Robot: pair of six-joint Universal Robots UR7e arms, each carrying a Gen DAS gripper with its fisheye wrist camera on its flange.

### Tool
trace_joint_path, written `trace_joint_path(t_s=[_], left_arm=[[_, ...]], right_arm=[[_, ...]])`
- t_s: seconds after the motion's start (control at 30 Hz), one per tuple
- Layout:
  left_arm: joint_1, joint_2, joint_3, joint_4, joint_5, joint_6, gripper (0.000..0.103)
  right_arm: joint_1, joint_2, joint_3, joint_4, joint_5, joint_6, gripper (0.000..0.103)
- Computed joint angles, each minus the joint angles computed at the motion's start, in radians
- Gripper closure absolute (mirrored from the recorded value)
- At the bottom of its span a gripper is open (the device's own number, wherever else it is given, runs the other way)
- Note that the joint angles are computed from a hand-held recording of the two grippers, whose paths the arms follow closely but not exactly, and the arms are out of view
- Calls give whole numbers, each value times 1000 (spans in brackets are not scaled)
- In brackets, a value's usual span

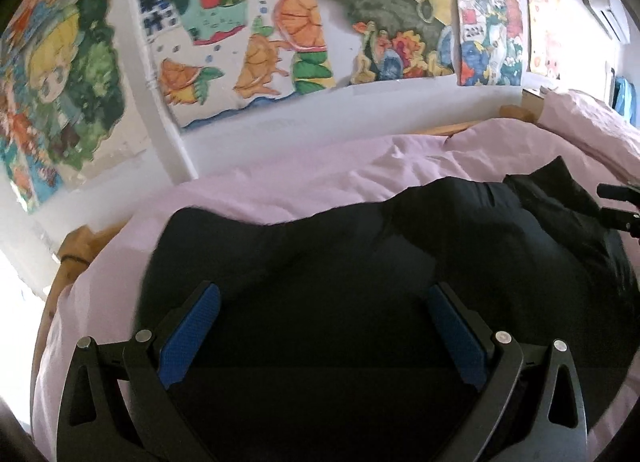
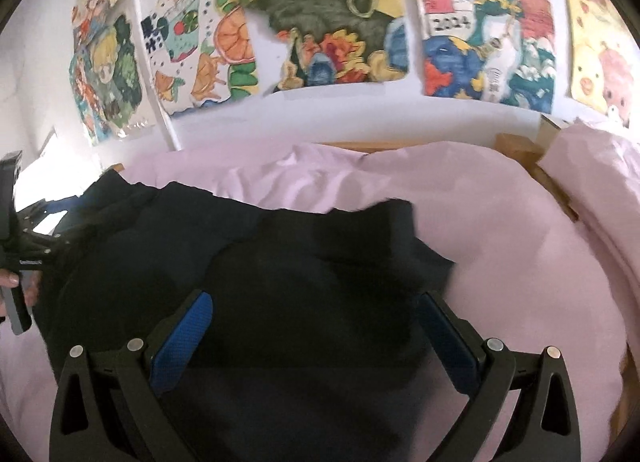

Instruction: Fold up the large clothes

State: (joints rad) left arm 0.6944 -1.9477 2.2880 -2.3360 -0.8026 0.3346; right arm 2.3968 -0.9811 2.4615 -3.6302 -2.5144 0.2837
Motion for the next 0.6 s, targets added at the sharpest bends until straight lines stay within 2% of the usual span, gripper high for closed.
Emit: trace_joint_path(t_s=[0.07, 0.13, 0.27, 0.33, 0.37, 0.43, 0.5, 0.6], left_arm=[[-13, -53, -9, 45, 11, -28, 1], [-15, -115, -23, 87, -9, -23, 1], [17, -182, -71, 218, -41, 0, 1], [53, -195, -94, 267, -61, 12, 1], [85, -195, -113, 295, -87, 15, 1], [151, -183, -158, 350, -151, -5, 1], [223, -156, -205, 404, -233, -17, 1], [285, -122, -242, 453, -284, -3, 1]], right_arm=[[-5, -31, 43, -16, 32, 28, 0], [-9, -54, 82, -25, 58, 56, 0], [-26, -82, 180, -88, 112, 138, 0], [-63, -89, 237, -165, 191, 173, 0], [-95, -82, 271, -229, 257, 179, 0], [-127, -51, 307, -331, 336, 159, 0], [-142, -28, 322, -376, 385, 136, 0], [-161, 3, 325, -405, 443, 111, 0]])
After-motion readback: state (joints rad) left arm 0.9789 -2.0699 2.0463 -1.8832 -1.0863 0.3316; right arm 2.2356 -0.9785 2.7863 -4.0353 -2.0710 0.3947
